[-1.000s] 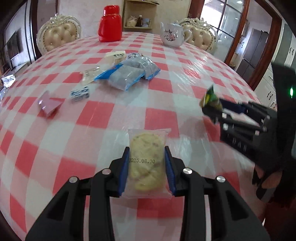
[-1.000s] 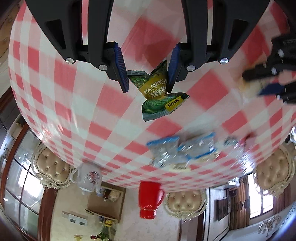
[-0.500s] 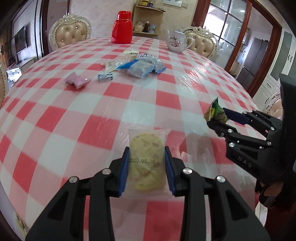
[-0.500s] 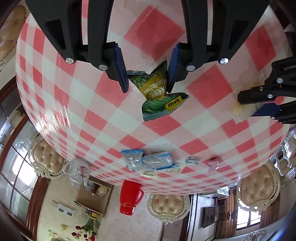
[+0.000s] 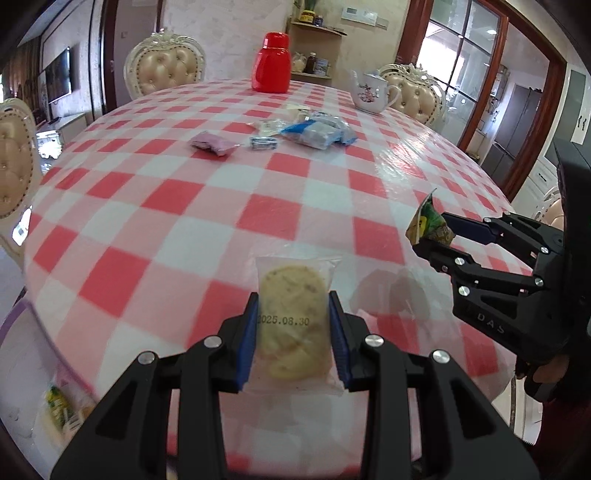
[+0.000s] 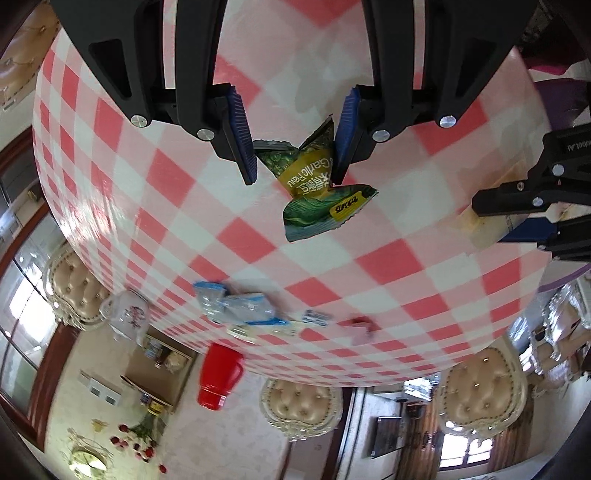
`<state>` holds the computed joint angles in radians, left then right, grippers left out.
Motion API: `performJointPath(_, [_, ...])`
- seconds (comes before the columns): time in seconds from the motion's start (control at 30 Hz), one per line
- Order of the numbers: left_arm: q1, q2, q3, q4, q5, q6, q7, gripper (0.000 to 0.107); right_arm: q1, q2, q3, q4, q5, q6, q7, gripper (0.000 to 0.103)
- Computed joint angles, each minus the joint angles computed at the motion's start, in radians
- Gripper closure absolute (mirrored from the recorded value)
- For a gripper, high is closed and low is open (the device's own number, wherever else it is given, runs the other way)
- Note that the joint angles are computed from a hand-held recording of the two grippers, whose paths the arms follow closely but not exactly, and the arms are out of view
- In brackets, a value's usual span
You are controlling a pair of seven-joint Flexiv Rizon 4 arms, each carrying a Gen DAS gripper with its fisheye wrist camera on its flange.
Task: Organize snacks
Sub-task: 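Carry the cake and green garlic bag over the clear bin with both tools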
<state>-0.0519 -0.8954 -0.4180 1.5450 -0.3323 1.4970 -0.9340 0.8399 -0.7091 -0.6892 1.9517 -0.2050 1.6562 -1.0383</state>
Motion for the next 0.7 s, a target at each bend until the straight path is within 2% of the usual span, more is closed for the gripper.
performJointPath(0.27, [0.078,0.052,-0.004,0.107,0.025,0.063,-0.002,0.071,0.050,-0.002,0.007,-0.017,-0.022,0.000,-0.018,0.062])
performJointPath(0.5, [0.125,0.089,0.018,0.171,0.053,0.088,-0.016,0.071,0.060,-0.003,0.056,-0.051,-0.057,-0.005,-0.038,0.062])
performJointPath(0.7, [0.137,0.120,0.067,0.205,0.072,0.084,-0.031,0.071,0.066,-0.004,0.096,-0.082,-0.084,0.003,-0.060,0.062])
